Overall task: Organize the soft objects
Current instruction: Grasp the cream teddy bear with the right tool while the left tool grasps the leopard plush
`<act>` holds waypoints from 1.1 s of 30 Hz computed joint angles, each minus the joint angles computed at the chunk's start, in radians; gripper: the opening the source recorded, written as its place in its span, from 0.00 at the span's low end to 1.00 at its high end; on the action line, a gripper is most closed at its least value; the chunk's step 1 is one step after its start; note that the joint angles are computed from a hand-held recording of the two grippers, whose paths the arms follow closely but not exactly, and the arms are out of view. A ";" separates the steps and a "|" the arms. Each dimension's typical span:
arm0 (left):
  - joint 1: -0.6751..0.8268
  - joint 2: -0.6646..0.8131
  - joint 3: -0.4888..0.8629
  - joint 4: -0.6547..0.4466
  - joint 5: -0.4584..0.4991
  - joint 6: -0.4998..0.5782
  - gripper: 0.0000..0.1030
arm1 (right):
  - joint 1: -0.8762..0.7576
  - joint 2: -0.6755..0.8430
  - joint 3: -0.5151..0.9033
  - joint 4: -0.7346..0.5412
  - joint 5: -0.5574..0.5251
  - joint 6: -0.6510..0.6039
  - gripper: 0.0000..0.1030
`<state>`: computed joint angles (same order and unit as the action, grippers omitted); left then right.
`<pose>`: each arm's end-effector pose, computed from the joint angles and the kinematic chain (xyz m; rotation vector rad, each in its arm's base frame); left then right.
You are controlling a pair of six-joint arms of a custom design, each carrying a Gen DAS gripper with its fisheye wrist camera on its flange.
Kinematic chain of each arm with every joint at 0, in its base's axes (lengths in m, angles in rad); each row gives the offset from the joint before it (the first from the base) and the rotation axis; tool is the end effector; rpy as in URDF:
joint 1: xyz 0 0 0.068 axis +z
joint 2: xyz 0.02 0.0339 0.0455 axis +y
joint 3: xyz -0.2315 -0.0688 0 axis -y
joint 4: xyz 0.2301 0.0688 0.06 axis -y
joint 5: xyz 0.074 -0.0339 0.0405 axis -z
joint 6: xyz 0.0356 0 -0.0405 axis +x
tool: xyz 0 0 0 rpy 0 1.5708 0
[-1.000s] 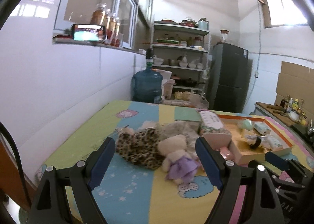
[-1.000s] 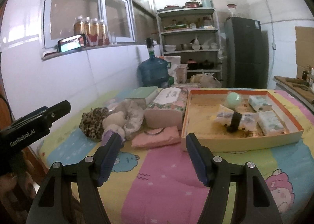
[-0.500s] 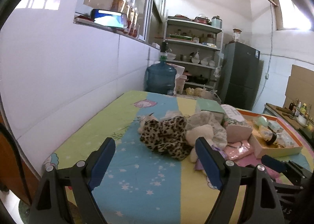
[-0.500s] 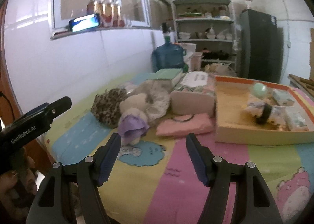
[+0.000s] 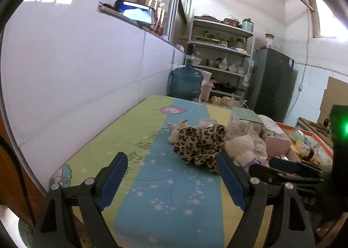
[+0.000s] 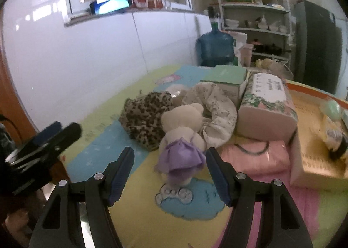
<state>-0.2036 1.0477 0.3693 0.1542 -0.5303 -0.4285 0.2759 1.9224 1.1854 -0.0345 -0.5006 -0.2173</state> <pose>0.2111 -0.0252 0.1639 -0.5348 1.9487 0.1573 0.3666 0.1216 0.1473 -0.7987 2.1601 0.6135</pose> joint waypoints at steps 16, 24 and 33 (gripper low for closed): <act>0.071 0.045 -0.019 0.056 0.090 0.003 0.82 | 0.072 0.173 0.224 -0.136 0.136 -0.013 0.39; 0.109 0.114 0.037 0.047 0.177 0.058 0.82 | 0.046 0.133 0.148 -0.086 0.079 0.003 0.32; 0.170 0.367 0.237 0.021 0.361 0.121 0.82 | -0.047 -0.031 -0.039 0.004 -0.052 0.040 0.32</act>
<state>-0.0332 1.4149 0.6063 0.1747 -0.1693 -0.3079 0.2292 1.8910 1.1461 -0.0308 -0.5529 -0.1775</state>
